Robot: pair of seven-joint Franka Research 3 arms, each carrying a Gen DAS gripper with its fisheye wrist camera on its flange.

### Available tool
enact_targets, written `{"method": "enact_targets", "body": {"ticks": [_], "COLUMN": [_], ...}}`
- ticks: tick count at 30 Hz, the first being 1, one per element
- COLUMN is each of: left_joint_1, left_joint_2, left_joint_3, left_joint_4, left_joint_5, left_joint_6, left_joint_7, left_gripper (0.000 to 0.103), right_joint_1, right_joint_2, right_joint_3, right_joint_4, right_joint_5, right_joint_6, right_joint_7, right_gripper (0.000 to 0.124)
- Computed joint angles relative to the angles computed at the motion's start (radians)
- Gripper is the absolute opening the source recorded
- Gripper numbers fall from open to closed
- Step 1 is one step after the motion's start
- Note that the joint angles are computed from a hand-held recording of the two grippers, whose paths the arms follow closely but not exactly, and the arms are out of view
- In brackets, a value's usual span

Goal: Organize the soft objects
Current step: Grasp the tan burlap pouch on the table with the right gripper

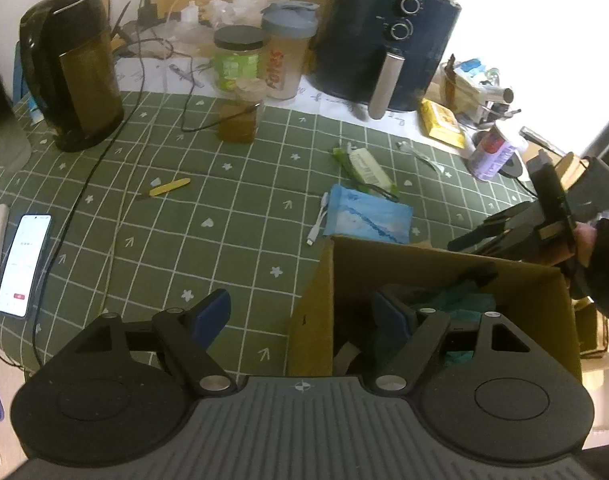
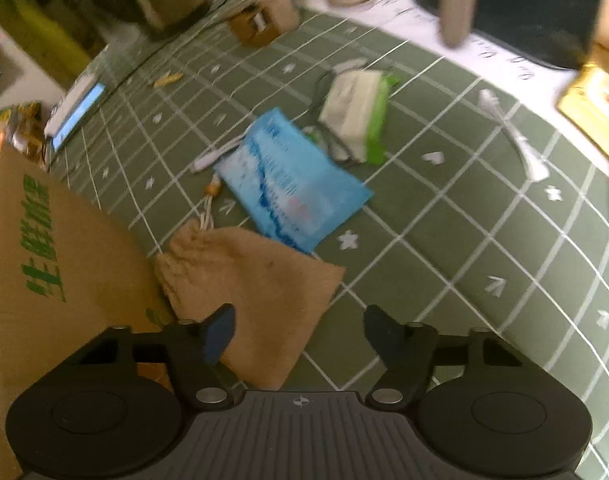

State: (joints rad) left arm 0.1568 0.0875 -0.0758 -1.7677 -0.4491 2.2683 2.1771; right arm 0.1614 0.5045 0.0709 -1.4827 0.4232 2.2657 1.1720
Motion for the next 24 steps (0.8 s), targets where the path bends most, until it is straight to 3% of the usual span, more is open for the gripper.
{"method": "enact_targets", "body": {"ticks": [8,10,24], "left_joint_1": [-0.002,-0.002,-0.001], "left_joint_2": [0.000,0.003,0.029], "left_joint_3": [0.001,0.000,-0.015], "left_joint_4": [-0.003,0.000,0.035], "left_joint_5": [0.025,0.024,-0.017], "left_joint_6": [0.005,0.003,-0.011], "left_joint_7": [-0.038,-0.039,0.026], "left_gripper": [0.078,0.078,0.078], "right_joint_1": [0.045,0.045,0.065], "right_joint_2": [0.061,0.057,-0.076], "right_joint_3": [-0.018,-0.013,-0.052], "right_joint_4": [0.069,0.065,-0.121], "right_joint_5": [-0.116,-0.119,-0.187], "right_joint_6": [-0.030,-0.028,0.187], "right_joint_7": [0.006,-0.008,0.075], "right_gripper": [0.025,0.009,0.004]}}
